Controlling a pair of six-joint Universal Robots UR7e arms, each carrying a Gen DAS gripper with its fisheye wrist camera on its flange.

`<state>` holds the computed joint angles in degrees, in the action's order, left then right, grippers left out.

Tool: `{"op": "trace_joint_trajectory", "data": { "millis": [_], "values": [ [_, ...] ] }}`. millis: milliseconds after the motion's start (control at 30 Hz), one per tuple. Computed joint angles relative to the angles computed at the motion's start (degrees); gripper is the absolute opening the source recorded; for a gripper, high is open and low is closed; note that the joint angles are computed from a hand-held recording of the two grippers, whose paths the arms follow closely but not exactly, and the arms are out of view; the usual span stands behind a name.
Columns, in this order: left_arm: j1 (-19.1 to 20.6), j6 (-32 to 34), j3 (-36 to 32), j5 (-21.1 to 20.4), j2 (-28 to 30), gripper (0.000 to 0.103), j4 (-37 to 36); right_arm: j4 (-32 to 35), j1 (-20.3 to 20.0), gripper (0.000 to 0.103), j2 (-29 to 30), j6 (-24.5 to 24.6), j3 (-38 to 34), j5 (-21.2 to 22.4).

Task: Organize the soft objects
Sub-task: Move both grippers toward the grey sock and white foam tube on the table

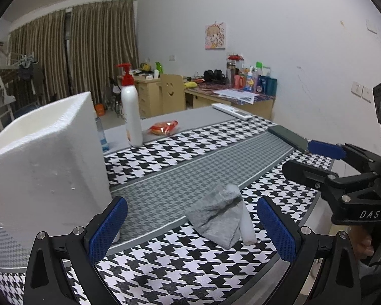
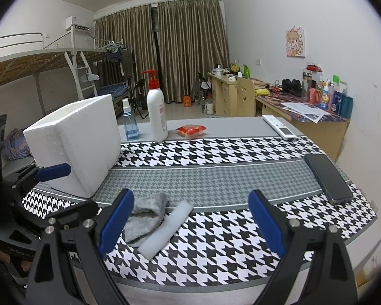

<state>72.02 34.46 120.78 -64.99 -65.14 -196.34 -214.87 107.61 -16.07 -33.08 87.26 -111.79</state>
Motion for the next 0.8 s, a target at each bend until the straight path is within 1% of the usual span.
{"op": "trace_joint_trajectory", "data": {
  "millis": [500, 667, 767, 800],
  "values": [
    [0.94, -0.09, -3.52, -0.94, 2.59, 0.102, 6.92, 2.23, -1.35, 0.094, -0.32, 1.46, -0.05, 0.31],
    [1.08, 0.87, -4.36, -0.04, 3.94, 0.102, 7.54, 2.96, -1.89, 0.094, -0.32, 2.02, -0.14, 0.58],
    [1.46, -0.11, -5.35, -0.79, 4.21, 0.101, 9.98, 3.45, -2.08, 0.094, -0.32, 2.12, -0.26, 0.77],
    [1.52, -0.26, -5.6, -0.95, 4.3, 0.1, 10.47, 3.51, -2.13, 0.094, -0.32, 2.08, -0.25, 0.84]
  ]
}}
